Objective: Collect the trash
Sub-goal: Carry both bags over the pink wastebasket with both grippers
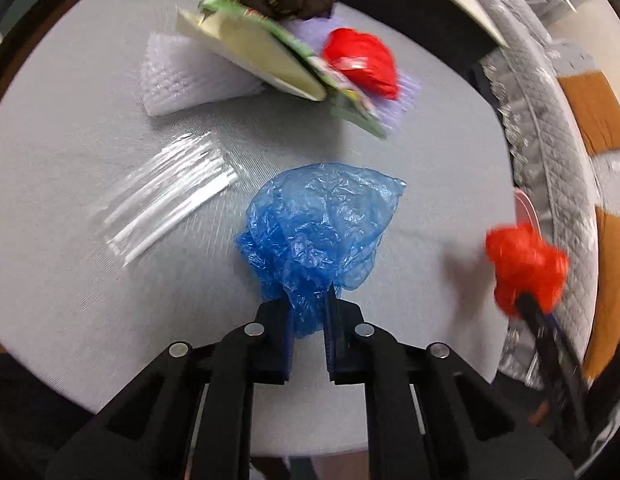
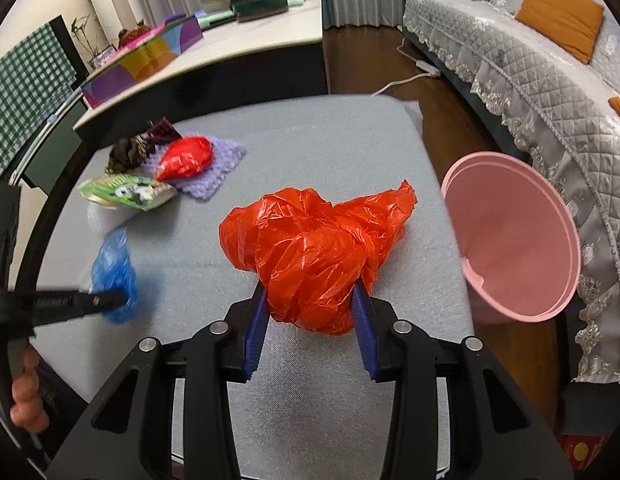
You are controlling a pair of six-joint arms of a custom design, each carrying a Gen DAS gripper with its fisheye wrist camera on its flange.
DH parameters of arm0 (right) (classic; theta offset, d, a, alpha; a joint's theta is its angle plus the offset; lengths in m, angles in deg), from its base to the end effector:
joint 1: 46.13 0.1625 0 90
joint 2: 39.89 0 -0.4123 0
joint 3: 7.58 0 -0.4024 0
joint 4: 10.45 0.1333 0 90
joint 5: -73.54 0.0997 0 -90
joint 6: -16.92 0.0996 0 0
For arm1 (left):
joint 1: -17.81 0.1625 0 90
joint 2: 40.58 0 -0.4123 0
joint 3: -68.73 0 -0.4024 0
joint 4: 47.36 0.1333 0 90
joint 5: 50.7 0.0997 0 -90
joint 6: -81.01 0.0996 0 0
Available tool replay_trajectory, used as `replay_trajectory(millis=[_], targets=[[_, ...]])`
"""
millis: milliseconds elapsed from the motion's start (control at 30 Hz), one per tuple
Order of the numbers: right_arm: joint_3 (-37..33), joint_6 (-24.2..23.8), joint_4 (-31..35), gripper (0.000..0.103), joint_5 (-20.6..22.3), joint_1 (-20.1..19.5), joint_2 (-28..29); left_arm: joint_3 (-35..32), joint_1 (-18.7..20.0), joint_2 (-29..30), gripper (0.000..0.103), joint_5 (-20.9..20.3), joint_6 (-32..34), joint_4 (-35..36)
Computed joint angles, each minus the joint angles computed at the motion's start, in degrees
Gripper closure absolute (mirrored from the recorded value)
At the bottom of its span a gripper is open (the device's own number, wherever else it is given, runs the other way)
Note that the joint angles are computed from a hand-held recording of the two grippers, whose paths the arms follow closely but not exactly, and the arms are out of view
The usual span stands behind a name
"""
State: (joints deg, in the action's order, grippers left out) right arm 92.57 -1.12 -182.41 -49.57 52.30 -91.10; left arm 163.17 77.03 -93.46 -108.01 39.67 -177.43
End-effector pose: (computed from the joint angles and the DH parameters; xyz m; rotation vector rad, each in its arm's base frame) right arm 0.1736 -0.6331 0.1648 0.3502 -2.4299 0.6614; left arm -0.1706 -0.6520 0.1379 -0.2323 2.6229 -0.4269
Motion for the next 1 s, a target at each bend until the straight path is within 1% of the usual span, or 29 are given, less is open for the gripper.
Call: replay_trajectory(millis=[67, 167, 233, 333, 433, 533, 633, 767, 867, 1000], targets=[[1.0, 1.1, 0.6, 0.063, 1.0, 0.4, -1.8, 0.5, -0.8, -1.2, 0.091, -0.3, 1.1, 0.9], [2.5, 3.7, 2.5, 0.063, 3.8, 0.8, -4.8, 3.2, -3.2, -4.0, 0.091, -0.4, 2.9, 0.6], [4.1, 4.2, 2.4, 0.063, 4.6, 1.2, -6.8, 4.5, -4.9, -5.5, 0.091, 0.1, 4.2, 0.3], [7.0, 4.0, 2.0, 0.063, 4.6, 1.7, -9.6, 5.4, -7.5, -6.7, 0.091, 2.0, 5.9, 0.2], [9.3, 4.1, 1.3, 0.063, 3.7, 1.7, -12.0, 4.4, -9.2, -5.9, 0.091, 3.8, 6.6, 1.2], [10.2, 4.8, 0.4, 0.063, 3.1, 1.3, -13.7, 3.1, -10.5, -5.1, 0.091, 3.7, 7.7, 2.3], [10.8, 4.7, -2.2, 0.063, 3.1, 0.6, -15.6, 0.0, -11.9, -2.5, 0.091, 4.1, 10.1, 3.4], [10.5, 3.5, -6.1, 0.063, 2.2, -0.7, -17.9, -5.9, -13.2, 2.3, 0.091, 2.2, 13.7, 3.9], [9.7, 4.1, -6.7, 0.063, 1.5, -2.0, -19.2, -11.4, -14.2, 6.9, 0.091, 1.4, 17.5, 3.7], [6.7, 4.4, -7.2, 0.063, -0.3, -4.0, -19.5, -20.5, -14.4, 14.1, 0.091, -2.1, 21.4, 5.6]])
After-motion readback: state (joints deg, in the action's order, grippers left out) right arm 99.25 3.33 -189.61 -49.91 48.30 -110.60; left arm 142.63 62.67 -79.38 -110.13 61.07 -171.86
